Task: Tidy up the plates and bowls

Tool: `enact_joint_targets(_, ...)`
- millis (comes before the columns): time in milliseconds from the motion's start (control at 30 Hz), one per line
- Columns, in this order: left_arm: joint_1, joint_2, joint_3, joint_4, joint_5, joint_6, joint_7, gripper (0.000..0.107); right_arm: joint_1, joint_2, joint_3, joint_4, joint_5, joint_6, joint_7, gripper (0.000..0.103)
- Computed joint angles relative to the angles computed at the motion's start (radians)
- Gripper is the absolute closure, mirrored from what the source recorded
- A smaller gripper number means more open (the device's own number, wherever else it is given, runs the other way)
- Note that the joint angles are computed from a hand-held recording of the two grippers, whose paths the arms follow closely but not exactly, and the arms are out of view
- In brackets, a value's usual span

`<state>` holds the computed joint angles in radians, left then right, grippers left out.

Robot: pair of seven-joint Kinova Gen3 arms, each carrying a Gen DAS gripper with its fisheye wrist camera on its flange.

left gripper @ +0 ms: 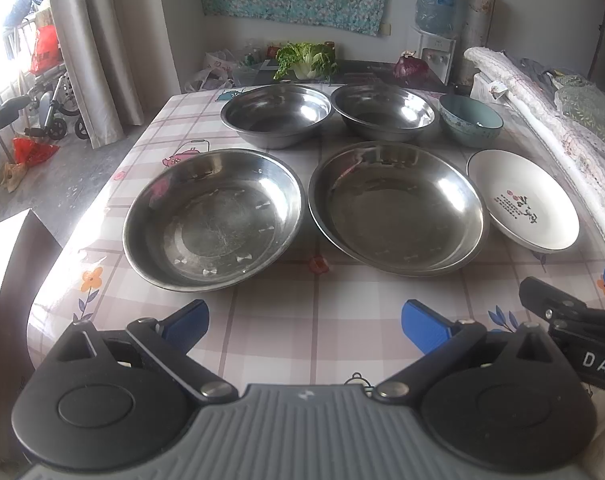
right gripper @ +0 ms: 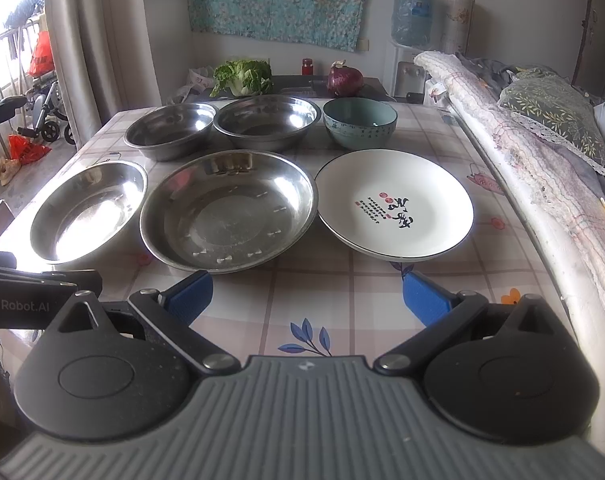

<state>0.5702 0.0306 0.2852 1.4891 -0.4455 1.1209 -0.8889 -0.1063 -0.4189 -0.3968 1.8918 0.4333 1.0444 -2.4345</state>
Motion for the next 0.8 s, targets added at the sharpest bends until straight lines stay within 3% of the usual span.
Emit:
enact_joint_targets(333, -0.003, 0.008, -0.003, -0.034, -0.007, 0.039, -0.052, 0.005, 0.006, -0.001, 0.004, -0.012, -0.005, 0.014, 0.008, 0.001)
enact_joint_targets(500, 0.009, 0.031, -0.008, -0.085, -0.1, 0.036, -0.107, 0.005, -0.013, 0.045, 0.068, -0.105, -0.009, 0.066, 0.137, 0.001)
enact_joint_targets(600, 0.004, 0.066, -0.03, -0.153, -0.074, 0.065, -0.126, 0.005, 0.012, 0.054, 0.045, -0.125, 0.054, 0.055, 0.12, 0.001)
enact_joint_targets(800, 0.029, 0.108, -0.061, -0.225, -0.093, 0.091, -0.14, 0.005, 0.014, 0.041, 0.101, -0.126, 0.027, -0.075, 0.156, 0.001)
